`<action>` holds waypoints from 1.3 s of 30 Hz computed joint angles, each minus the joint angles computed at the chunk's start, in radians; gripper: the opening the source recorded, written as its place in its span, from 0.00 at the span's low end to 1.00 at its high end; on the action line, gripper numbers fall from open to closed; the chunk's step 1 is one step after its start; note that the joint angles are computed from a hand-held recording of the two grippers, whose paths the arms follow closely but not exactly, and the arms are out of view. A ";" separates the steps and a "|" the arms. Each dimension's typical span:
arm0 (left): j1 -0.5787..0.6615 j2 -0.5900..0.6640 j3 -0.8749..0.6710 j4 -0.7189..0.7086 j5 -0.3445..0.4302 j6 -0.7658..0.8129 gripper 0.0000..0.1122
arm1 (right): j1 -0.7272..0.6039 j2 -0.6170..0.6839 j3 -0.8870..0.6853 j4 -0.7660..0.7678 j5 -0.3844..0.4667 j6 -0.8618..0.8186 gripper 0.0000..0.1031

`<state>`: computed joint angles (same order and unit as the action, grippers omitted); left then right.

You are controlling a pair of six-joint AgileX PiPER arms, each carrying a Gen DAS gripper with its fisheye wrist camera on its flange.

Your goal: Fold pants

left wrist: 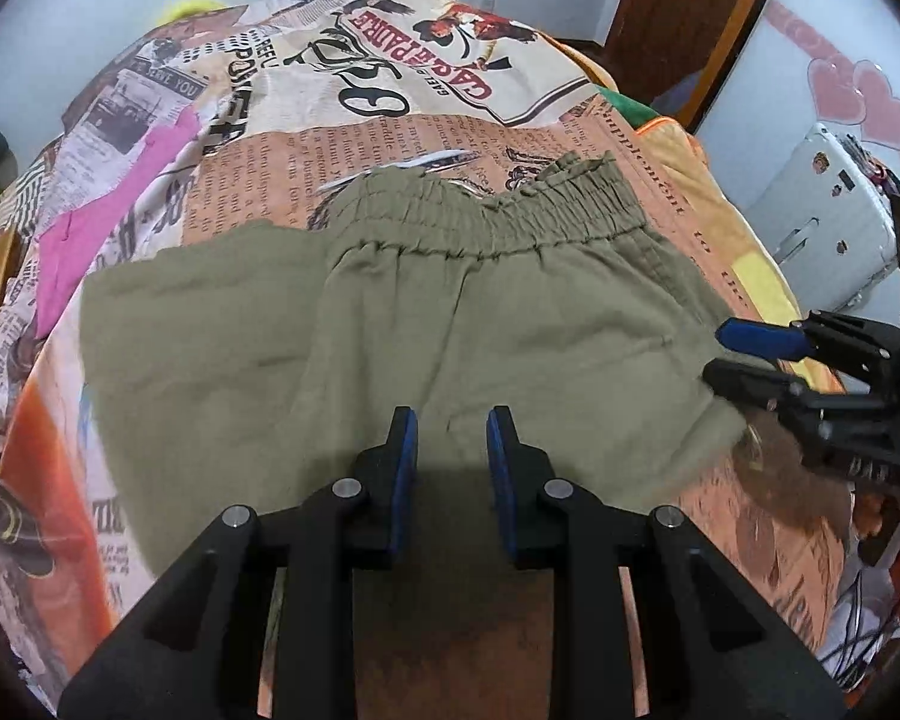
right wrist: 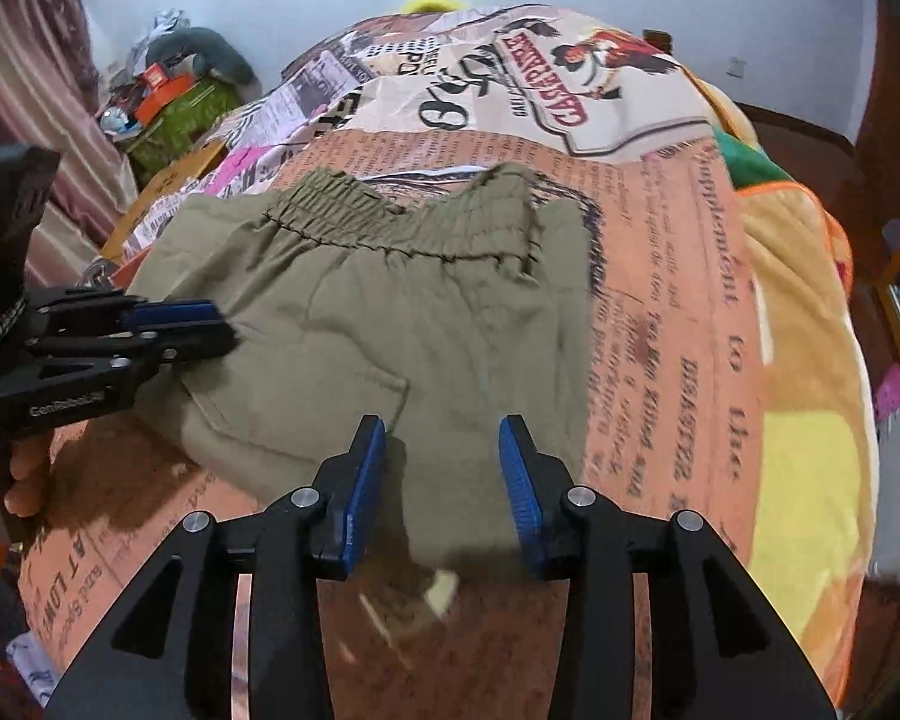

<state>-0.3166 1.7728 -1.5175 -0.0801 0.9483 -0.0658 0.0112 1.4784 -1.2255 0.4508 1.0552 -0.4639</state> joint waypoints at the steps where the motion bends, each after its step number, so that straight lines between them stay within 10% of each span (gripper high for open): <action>1: 0.010 -0.026 0.031 -0.013 -0.009 0.015 0.22 | -0.014 -0.007 0.005 0.010 0.011 -0.007 0.35; 20: 0.215 -0.235 0.245 0.048 0.000 0.000 0.23 | -0.152 -0.093 0.028 -0.010 0.050 0.029 0.43; 24: 0.282 -0.212 0.205 0.003 -0.010 -0.002 0.54 | -0.140 -0.079 -0.011 -0.030 0.021 0.042 0.53; 39: 0.346 0.042 0.016 -0.179 0.014 0.082 0.55 | -0.089 0.160 -0.116 0.010 0.013 0.053 0.57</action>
